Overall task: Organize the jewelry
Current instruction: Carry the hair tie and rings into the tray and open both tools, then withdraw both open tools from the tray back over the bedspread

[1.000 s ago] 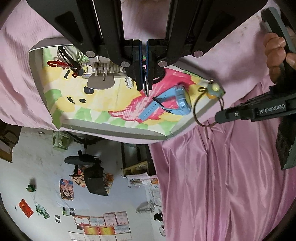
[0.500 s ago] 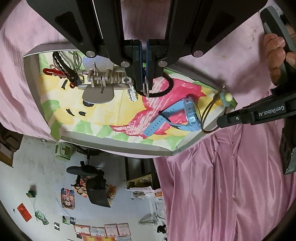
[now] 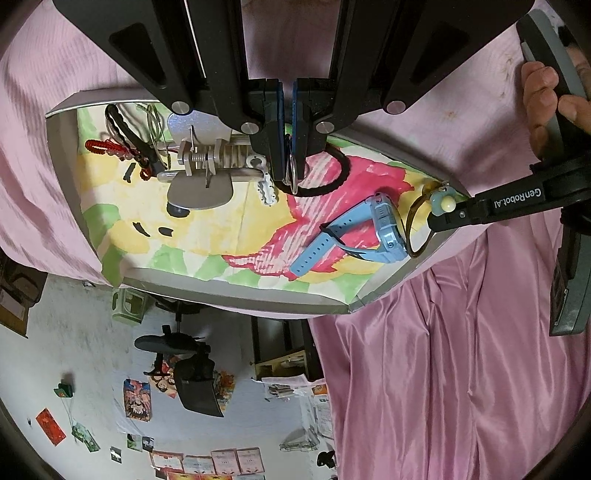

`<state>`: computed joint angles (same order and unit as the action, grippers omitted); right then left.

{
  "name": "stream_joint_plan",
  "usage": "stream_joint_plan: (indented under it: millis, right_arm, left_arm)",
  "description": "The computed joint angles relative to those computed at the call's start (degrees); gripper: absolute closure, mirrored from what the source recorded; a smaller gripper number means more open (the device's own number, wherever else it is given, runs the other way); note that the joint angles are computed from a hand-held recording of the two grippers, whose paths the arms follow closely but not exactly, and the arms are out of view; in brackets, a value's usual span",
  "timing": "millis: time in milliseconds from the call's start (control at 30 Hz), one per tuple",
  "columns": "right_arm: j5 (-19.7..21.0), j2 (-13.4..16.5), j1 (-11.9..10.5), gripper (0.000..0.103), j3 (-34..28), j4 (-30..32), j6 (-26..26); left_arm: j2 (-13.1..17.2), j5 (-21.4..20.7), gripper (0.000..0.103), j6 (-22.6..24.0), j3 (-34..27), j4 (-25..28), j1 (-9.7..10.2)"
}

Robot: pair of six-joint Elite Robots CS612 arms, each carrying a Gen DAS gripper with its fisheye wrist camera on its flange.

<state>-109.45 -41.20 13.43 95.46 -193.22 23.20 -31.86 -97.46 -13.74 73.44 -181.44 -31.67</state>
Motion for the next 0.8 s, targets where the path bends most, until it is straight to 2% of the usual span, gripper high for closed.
stream_joint_plan:
  millis: [300,367,433,633,800]
  right_arm:
    - [0.3,0.2,-0.2,0.094,0.2,-0.3,0.9]
    - [0.6,0.1,-0.3,0.086,0.3,-0.6,1.1]
    - [0.6,0.1,-0.2,0.071,0.4,-1.1,1.1]
    - [0.0,-0.1,0.2,0.070,0.8,-2.8,0.4]
    - [-0.4,-0.3,0.2,0.070,0.9,-3.5,0.5]
  left_arm:
    - [-0.6,-0.2,0.096,1.8,1.1,-1.3,-0.26]
    - [-0.8,0.0,0.093,2.3,1.6,-1.8,-0.32]
    - [-1.1,0.1,0.089,2.4,1.9,-2.0,-0.31]
    - [-1.4,0.5,0.081,2.1,2.6,-3.0,-0.26]
    - [-1.6,0.5,0.080,1.8,3.0,-4.0,-0.22]
